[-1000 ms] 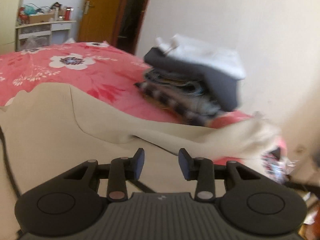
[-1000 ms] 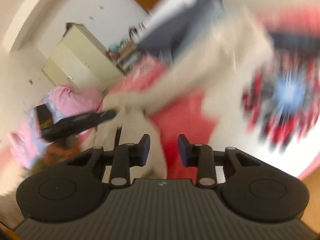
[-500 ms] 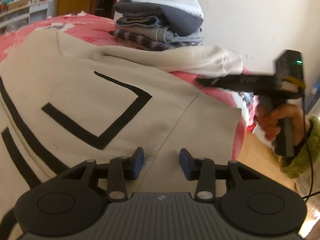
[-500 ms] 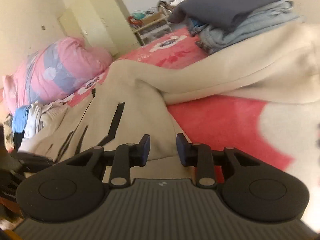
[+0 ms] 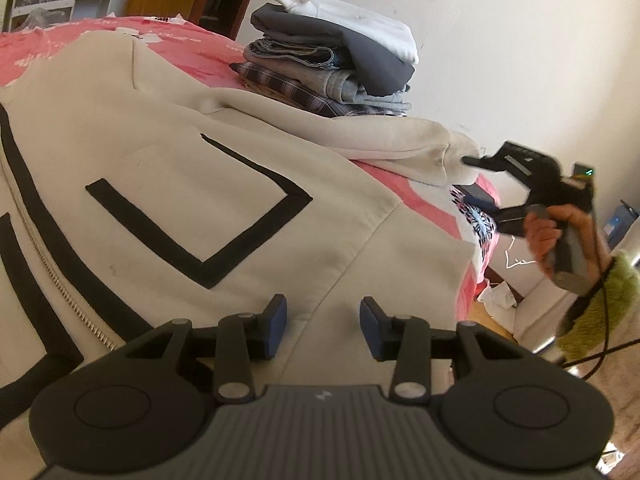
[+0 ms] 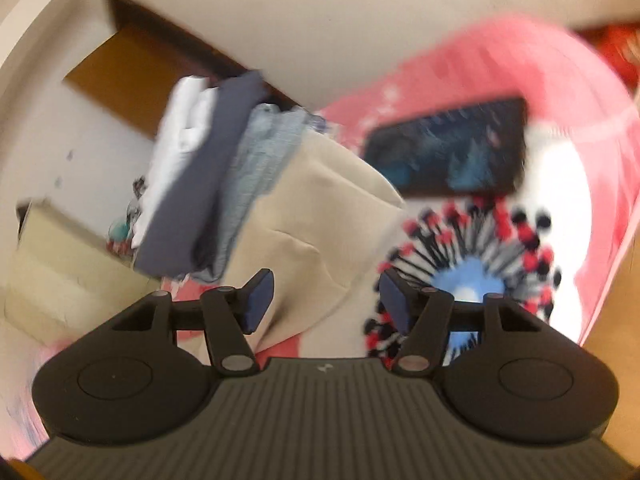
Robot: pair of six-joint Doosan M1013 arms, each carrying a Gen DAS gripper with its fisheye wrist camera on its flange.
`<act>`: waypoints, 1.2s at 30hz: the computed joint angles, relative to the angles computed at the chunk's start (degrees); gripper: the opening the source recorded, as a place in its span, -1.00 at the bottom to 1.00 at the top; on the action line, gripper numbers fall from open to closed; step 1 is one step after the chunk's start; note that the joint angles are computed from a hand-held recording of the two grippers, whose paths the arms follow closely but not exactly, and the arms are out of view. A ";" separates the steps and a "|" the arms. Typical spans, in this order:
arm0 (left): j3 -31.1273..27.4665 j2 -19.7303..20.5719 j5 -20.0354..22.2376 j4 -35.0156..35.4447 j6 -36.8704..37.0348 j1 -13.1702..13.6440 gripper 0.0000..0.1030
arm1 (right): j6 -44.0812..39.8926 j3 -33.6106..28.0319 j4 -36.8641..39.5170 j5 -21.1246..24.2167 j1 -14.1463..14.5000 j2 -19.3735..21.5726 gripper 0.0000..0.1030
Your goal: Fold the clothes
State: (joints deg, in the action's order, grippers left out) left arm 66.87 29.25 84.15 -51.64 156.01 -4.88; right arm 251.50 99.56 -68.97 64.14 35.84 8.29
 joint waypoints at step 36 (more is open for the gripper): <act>2.67 -0.82 -1.53 -4.22 -0.34 1.10 -0.20 | -20.35 -48.84 -63.62 -73.50 -9.43 21.28 -0.62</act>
State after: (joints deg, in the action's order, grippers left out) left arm 69.54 28.43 82.61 -55.86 155.67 -3.78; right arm 231.15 50.72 -132.59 -9.36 26.41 29.57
